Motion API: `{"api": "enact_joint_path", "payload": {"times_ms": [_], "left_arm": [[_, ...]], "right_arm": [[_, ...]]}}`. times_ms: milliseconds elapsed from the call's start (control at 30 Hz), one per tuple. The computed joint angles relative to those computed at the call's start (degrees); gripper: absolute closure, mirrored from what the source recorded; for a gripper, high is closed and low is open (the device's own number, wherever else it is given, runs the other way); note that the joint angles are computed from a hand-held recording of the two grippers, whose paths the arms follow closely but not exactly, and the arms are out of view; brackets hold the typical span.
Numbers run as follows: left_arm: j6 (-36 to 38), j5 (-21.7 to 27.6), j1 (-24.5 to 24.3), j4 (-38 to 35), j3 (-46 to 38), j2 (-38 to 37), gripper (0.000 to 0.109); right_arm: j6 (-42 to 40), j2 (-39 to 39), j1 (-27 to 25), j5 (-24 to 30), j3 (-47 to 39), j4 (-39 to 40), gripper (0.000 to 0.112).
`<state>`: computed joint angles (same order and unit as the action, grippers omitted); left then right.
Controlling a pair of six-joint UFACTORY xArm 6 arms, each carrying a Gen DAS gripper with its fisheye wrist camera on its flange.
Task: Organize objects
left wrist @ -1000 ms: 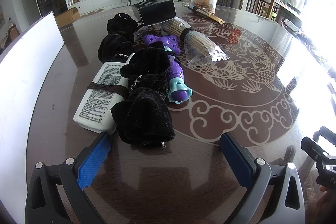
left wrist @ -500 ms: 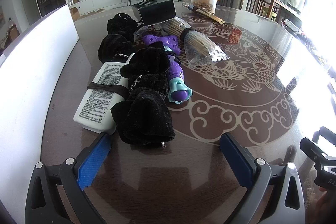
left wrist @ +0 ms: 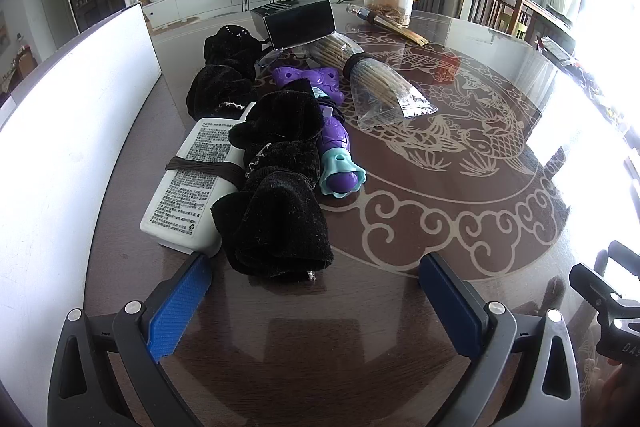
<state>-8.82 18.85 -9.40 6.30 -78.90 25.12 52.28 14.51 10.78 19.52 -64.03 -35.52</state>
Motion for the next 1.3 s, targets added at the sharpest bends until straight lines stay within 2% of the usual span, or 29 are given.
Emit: {"api": "enact_joint_path", "payload": {"times_ms": [267, 867, 1000, 1067, 1200, 1300], "left_arm": [[-0.02, -0.02, 0.00, 0.01, 0.03, -0.02, 0.006], [0.12, 0.04, -0.03, -0.11, 0.26, -0.20, 0.006], [2.17, 0.29, -0.17, -1.54, 4.04, -3.24, 0.006], [6.57, -0.68, -0.15, -4.52, 7.35, -5.48, 0.006], [22.31, 0.56, 0.15, -15.36, 9.97, -7.96, 0.006], [26.94, -0.54, 0.21, -19.18, 10.90, -8.37, 0.006]], "right_arm": [[-1.26, 0.67, 0.74, 1.63, -1.15, -0.13, 0.009], [-1.31, 0.91, 0.85, 1.56, -1.34, -0.17, 0.009], [-1.30, 0.89, 0.84, 1.53, -1.30, -0.19, 0.009], [-1.30, 0.89, 0.84, 1.53, -1.30, -0.19, 0.009], [-1.29, 0.89, 0.81, 1.52, -1.28, -0.20, 0.009], [-1.29, 0.88, 0.83, 1.51, -1.28, -0.19, 0.009]]}}
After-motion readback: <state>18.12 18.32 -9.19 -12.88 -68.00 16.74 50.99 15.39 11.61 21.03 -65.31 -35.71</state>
